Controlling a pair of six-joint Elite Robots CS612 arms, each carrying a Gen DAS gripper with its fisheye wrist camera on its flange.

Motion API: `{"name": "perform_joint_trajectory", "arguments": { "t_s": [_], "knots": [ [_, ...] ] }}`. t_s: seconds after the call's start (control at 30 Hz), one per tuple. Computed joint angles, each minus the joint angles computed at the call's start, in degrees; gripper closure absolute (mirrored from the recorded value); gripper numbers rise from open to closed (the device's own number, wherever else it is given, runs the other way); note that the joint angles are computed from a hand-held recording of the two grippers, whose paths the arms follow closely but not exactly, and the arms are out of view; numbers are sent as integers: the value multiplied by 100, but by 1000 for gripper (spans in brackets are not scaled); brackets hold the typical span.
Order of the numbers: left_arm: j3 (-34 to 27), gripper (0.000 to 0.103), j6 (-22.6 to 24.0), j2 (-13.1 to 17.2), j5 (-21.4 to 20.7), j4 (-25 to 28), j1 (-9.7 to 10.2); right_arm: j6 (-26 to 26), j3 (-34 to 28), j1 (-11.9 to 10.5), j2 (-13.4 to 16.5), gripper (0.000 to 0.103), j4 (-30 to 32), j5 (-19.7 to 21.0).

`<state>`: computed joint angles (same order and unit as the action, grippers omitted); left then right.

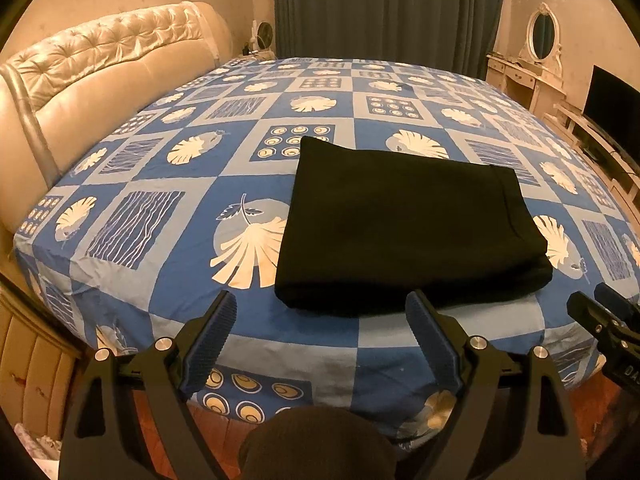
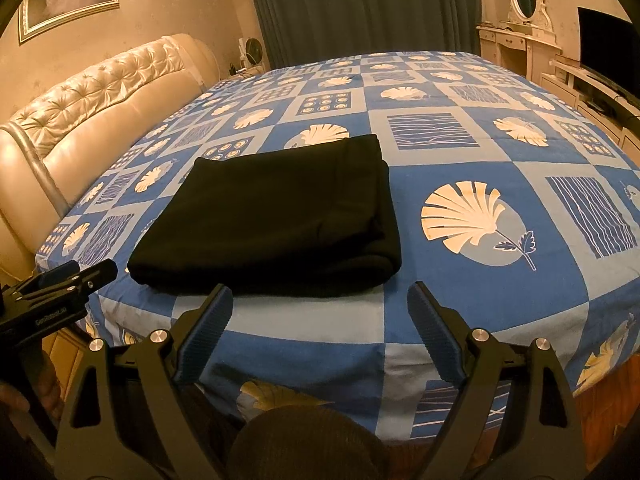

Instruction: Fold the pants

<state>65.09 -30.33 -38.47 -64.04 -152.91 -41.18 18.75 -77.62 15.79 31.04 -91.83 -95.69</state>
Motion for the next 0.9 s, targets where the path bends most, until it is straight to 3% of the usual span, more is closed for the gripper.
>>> {"name": "perform_joint_trajectory", "arguments": {
  "t_s": [0.73,0.9],
  "knots": [
    [-10,18,9,-1,-63,-76,5,-71,-13,-31,56,14,35,99],
    [43,18,137,-14,-6,-349,-12,-72,-22,-26,63,14,47,101]
  ]
}}
